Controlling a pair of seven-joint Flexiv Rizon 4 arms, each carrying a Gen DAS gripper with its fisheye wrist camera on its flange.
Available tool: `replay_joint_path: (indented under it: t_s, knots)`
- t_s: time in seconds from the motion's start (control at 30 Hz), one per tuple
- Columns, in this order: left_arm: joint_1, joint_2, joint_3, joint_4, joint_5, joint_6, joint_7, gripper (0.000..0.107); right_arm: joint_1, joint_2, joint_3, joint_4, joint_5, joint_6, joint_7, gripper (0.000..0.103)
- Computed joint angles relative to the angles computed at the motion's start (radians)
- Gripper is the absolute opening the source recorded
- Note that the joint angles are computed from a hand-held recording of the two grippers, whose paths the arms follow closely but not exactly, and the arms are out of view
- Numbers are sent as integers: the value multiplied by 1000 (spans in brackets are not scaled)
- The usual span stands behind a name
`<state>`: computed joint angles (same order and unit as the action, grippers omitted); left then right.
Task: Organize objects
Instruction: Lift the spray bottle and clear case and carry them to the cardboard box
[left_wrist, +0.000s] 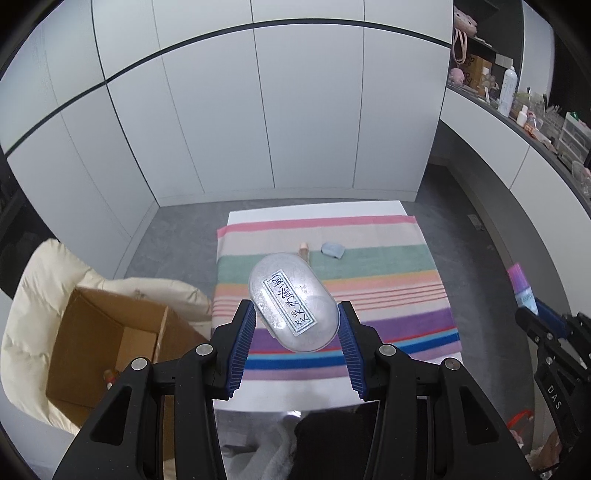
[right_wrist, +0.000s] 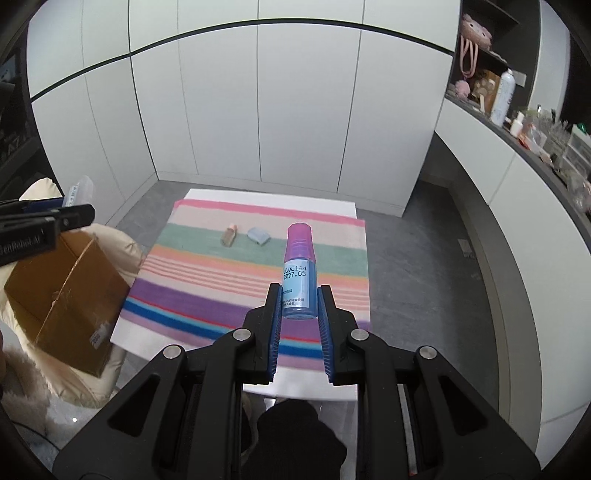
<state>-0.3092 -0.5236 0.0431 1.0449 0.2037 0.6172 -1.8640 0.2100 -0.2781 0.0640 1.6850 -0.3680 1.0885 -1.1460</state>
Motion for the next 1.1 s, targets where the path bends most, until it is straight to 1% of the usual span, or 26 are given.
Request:
replay_joint_path:
  t_s: [0.1, 0.23, 0.37, 0.53, 0.7, 0.87, 0.93, 1.1]
  knots:
    - [3, 39, 1, 61, -1, 16, -7, 46, -11, 40, 12, 53, 17, -3, -9, 20]
    - [1, 80, 2, 124, 19, 37, -16, 46, -16, 82, 14, 106, 9, 4, 6, 20]
    - [16, 137, -12, 221, -7, 75, -32, 46, -28, 111, 29, 134, 44, -5, -6, 20]
    - [31, 194, -10, 310, 8, 104, -58, 46, -29, 137, 38, 159, 62, -25, -10, 20]
    - [59, 224, -11, 363, 15, 116, -78, 46, -20, 140, 44, 163, 65, -39, -10, 20]
    - [90, 242, -9, 402, 7, 121, -84, 46, -4, 123, 53, 136, 72, -62, -35, 20]
    - [101, 253, -8, 422, 5, 125, -79, 46, 5, 114, 59, 127, 79, -60, -49, 20]
    - [132, 292, 6, 483, 13, 125, -112, 46, 33, 78, 79, 85, 107, -64, -106, 20]
